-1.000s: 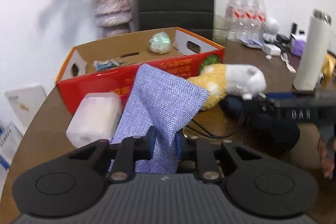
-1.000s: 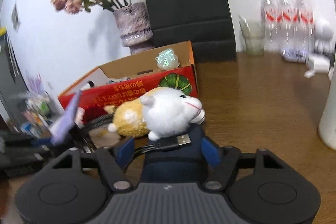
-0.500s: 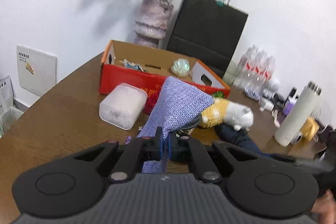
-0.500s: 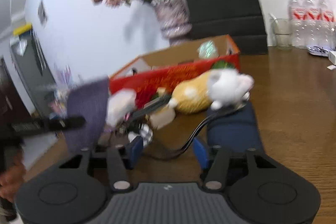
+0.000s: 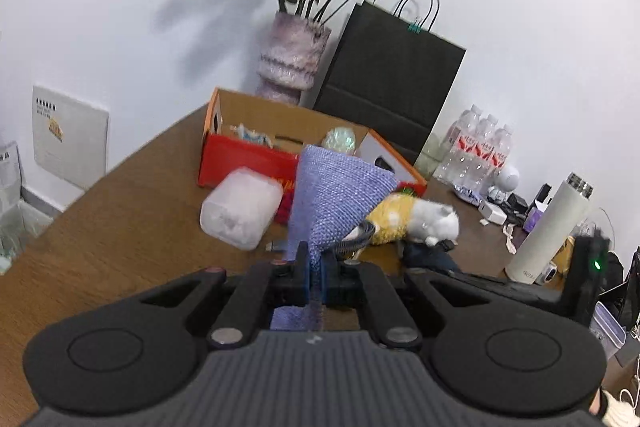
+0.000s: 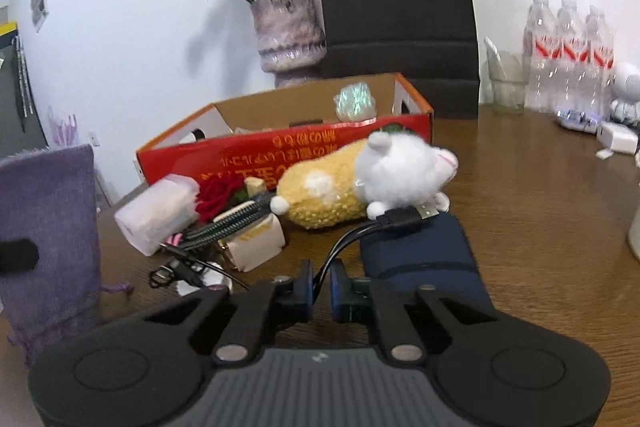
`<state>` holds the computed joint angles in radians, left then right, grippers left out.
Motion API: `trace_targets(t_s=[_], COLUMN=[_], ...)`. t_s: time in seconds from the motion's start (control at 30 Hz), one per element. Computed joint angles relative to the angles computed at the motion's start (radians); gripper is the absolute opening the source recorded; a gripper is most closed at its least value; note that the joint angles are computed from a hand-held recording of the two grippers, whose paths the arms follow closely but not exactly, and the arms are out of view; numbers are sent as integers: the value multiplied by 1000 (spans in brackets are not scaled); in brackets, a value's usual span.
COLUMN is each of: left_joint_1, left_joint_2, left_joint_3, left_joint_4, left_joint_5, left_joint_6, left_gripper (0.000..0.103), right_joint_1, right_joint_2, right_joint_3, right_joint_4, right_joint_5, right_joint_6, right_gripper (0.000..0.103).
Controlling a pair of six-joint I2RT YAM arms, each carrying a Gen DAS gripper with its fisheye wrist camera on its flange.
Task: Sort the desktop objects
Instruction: 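Grasp the purple fabric pouch with the left tool while the right tool grasps the cable, drop both in box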
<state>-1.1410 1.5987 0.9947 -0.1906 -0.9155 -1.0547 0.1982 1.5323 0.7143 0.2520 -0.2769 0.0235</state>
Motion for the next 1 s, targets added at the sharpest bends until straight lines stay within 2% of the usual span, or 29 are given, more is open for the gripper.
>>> trace_targets(t_s=[0.07,0.17,0.23,0.27,0.43,0.53,0.63,0.73,0.83,1.0], left_joint_1=[2,-2,-11,-12,36,99,181,300,392,524], left_joint_2=[15,33,33,27,-12,-25,2,80,262,600], left_joint_3=[48,114,122,117,140,217,336,510,760,1186], left_joint_4=[-58,-117,-88,-73,-51,-54,-78,-149,-281,-534], left_joint_5=[-14,-36,-71,-79,-42,-22,19,157,186,292], left_joint_6=[-11,-2,39,47,119,244,377,452,540,572], left_gripper=[5,5,5,5,5,5,5,5,5,5], right_joint_1=[-18,-87,-130,-135,-170,-198,-191,-159,-104,-17], right_joint_2=[-58,-166,-226,-251,-306,-307,-224,-77,118,476], right_joint_3=[-43,-108,-155,-160,-100,-35,112,353,637,1126], right_joint_4=[16,13,41,28,-77,-87,-98,-209,-346,-592], right_joint_5=[-17,-120,-180,-173,-231,-302,-335,-343,-294,-172], right_joint_6=[-11,-5,-17,-36,-65,-27,-21,-42,-71,-73], right_gripper=[2,2,2,2,2,2,2,2,2,2])
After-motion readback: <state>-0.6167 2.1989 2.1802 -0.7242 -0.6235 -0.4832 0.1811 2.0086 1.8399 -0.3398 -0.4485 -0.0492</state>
